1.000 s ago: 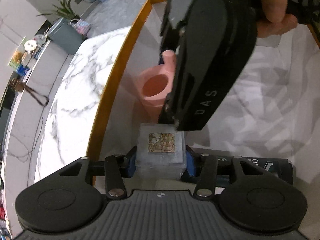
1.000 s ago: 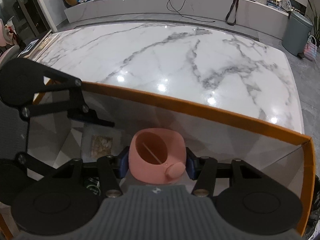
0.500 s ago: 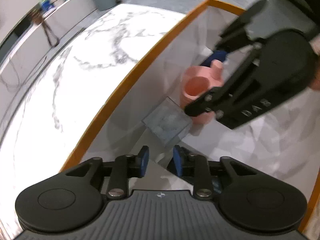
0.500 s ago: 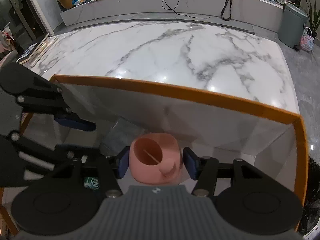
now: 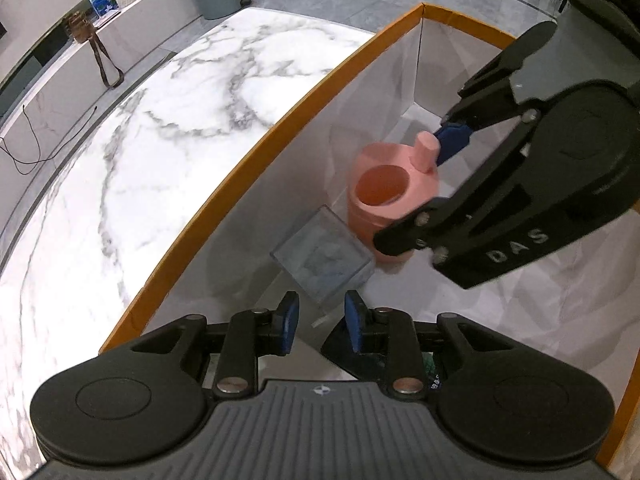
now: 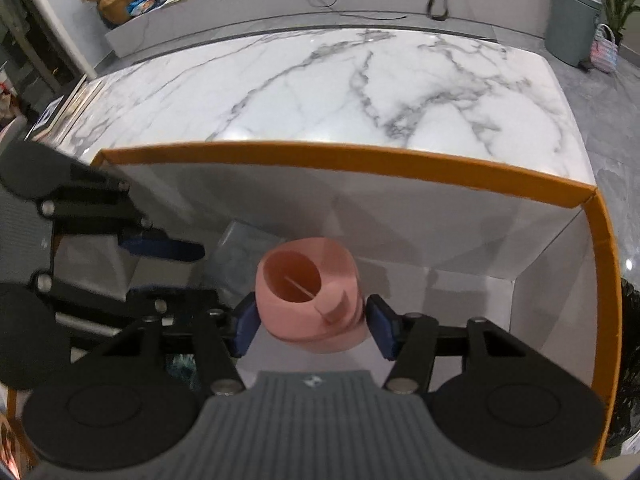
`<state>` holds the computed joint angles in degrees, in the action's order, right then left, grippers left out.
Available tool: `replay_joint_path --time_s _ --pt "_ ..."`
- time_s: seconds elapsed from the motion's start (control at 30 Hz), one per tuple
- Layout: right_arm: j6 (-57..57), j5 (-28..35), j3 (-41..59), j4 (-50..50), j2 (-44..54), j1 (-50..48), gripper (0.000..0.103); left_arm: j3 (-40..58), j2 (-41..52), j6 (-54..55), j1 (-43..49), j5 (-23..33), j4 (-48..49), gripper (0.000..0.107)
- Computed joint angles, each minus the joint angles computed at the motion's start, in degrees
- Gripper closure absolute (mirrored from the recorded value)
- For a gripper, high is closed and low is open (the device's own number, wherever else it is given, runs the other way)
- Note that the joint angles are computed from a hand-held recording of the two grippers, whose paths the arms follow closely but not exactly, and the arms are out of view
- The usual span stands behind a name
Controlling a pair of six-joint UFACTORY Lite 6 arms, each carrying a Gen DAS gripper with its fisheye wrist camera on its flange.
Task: Organize rigid objects
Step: 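Withdraw both tools from the orange box toward the remaining table objects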
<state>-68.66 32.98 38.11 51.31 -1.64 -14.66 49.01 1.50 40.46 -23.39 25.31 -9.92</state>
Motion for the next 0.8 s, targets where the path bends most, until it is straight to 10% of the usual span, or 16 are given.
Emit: replay_joint_path --time_s 0.8 --pt "5.8 -3.52 -2.44 4.04 -3.56 5.66 0.042 -3.72 -6.51 -5.48 -0.04 0.87 2.56 0.076"
